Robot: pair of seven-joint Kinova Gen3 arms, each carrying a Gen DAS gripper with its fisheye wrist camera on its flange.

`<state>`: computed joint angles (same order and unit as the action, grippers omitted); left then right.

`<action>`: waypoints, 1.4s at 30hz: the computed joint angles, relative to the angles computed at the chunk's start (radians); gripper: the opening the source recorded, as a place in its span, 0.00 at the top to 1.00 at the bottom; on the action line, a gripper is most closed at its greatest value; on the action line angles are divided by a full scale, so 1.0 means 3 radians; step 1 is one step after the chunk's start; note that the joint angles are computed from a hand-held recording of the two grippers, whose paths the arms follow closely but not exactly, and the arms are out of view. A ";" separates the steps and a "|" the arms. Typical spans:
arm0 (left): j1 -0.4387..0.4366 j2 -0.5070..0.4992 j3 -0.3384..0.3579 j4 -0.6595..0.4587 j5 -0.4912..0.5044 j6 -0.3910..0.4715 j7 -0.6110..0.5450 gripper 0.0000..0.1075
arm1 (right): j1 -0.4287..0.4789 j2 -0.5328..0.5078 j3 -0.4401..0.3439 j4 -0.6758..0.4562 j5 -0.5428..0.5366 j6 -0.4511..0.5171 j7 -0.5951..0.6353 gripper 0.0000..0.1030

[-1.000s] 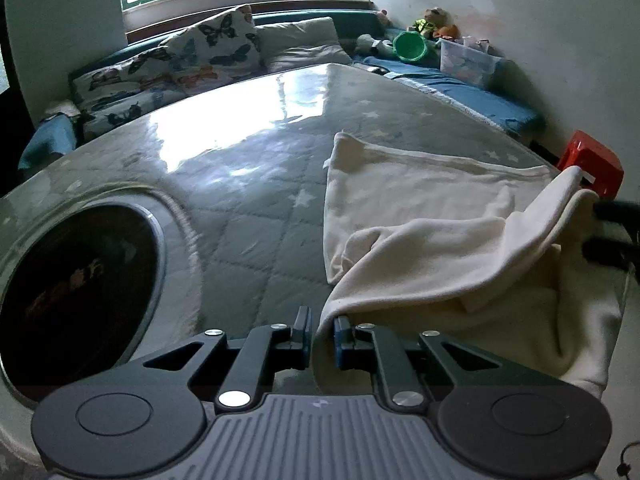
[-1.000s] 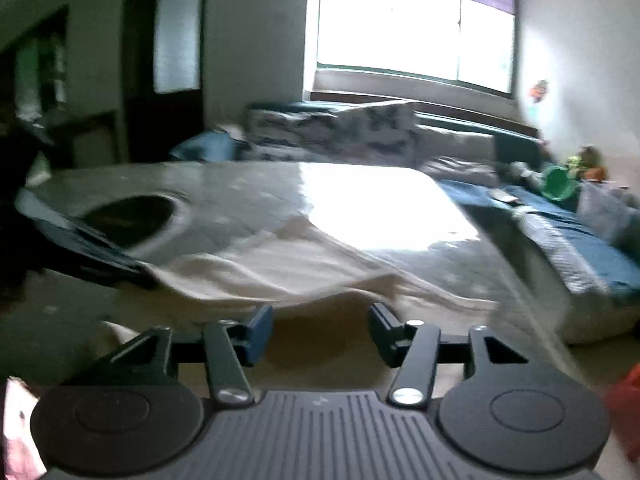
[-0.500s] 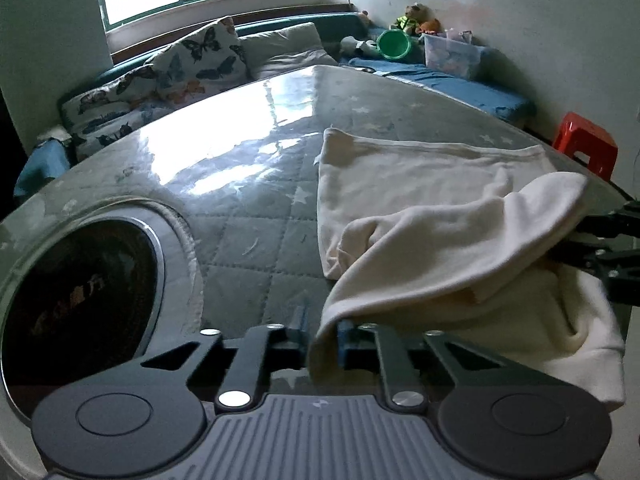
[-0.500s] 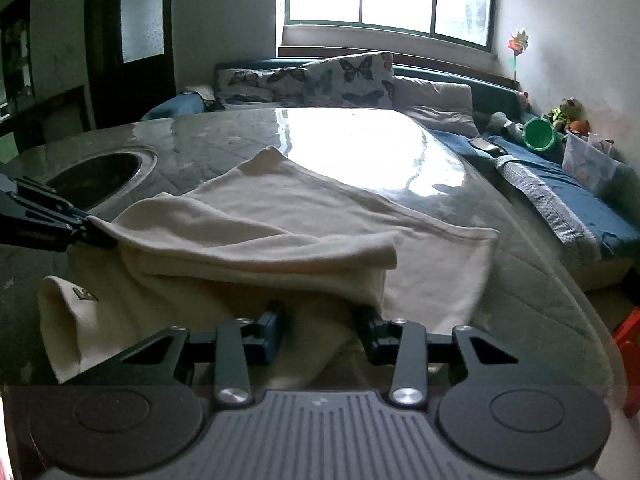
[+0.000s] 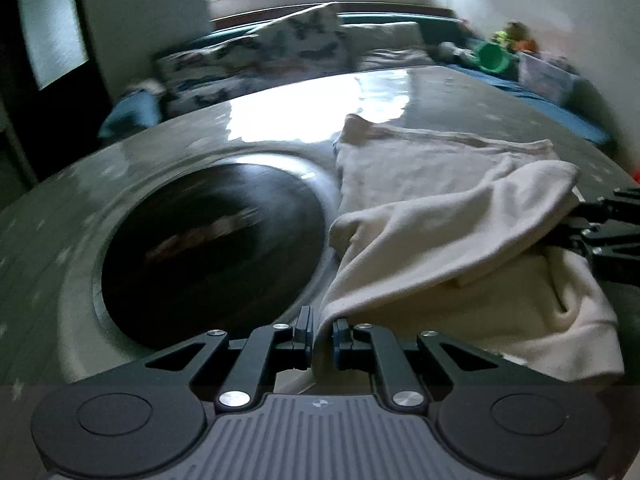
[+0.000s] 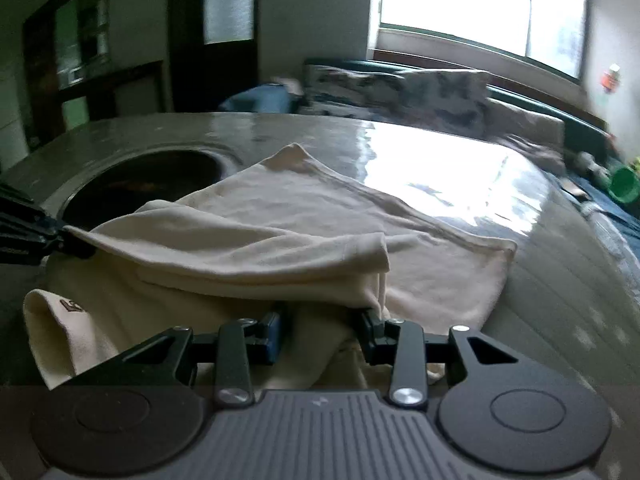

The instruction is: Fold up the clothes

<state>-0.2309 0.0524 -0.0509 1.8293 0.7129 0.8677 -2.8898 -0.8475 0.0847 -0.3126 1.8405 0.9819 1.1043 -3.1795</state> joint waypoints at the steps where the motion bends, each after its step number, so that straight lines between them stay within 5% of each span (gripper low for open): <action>1: -0.0038 0.0003 -0.0035 -0.0005 0.0001 0.0020 0.0003 0.90 | 0.0025 0.0042 0.0015 -0.0048 0.0008 -0.0076 0.0092 0.64; 9: -0.0376 -0.0009 -0.0241 -0.0056 0.0043 0.0287 -0.0016 0.90 | 0.0048 0.0286 0.0124 -0.0396 -0.0033 -0.0451 0.0839 0.62; 16: -0.0469 -0.0117 -0.0280 -0.0029 0.0122 0.0412 -0.0254 0.65 | -0.0144 0.0252 0.0202 -0.0414 0.0004 -0.0362 0.0811 0.60; 25: -0.0405 -0.0221 -0.0341 -0.0044 0.0454 0.0913 -0.0558 0.65 | -0.0143 0.0096 0.0100 -0.0203 0.0046 -0.0334 0.0490 0.54; 42: 0.0314 -0.0045 0.0125 -0.0025 0.0716 0.0373 -0.0354 0.65 | -0.0079 0.0061 0.0050 -0.0067 0.0146 -0.0461 0.0223 0.53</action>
